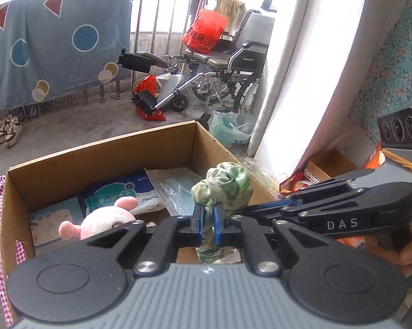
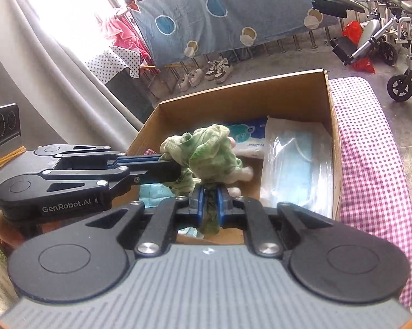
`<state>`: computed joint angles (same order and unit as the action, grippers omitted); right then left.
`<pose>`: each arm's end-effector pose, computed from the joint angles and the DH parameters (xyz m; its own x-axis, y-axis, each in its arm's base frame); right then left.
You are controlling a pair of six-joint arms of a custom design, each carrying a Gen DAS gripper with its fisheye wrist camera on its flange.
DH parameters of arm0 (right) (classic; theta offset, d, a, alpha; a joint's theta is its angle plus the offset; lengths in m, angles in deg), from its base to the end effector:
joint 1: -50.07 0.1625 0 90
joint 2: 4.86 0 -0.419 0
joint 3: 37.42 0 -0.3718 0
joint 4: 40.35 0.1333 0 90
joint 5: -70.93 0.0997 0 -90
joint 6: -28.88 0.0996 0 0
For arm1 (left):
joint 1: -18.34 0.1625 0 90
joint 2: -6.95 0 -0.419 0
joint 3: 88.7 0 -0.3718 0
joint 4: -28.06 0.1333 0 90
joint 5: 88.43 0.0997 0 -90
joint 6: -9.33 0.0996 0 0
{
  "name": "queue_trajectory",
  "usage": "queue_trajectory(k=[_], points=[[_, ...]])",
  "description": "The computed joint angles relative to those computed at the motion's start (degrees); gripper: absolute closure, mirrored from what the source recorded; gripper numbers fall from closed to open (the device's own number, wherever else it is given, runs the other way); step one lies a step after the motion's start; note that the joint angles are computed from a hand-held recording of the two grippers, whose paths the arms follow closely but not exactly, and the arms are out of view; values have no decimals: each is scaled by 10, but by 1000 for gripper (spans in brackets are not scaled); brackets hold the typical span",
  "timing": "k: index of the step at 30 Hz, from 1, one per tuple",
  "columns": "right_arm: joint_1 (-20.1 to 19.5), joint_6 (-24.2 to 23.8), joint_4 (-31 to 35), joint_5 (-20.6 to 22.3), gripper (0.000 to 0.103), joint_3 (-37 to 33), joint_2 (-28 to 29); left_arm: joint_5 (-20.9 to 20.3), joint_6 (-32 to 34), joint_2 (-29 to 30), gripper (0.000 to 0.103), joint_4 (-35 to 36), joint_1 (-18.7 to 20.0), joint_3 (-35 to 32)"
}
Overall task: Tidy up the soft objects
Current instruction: 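Carry the scrunchie over the box and lower it beside the masks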
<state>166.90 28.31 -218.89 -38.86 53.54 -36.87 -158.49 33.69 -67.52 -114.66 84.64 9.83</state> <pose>0.3958 -0.5619 0.0338 -0.9112 -0.2832 0.2993 -0.4016 0.7732 -0.4908 -0.0816 -0.6020 0.3803 -0.6985 0.5392 -0.4704 0.7035 0.6379 -0.3135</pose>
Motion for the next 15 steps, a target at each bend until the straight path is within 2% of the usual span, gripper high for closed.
queue_trajectory(k=[5,9,12,15], points=[[-27,-8,155,-14,95,-148,53,33,-30,103,95,69,24,-116],[-45,-13,264,-41,95,-274,120,77,-22,150,95,65,36,-145],[-58,2,312,-58,95,-325,154,82,-33,162,95,78,45,-157],[-69,30,318,-35,95,-330,155,60,-42,156,95,93,48,-164]])
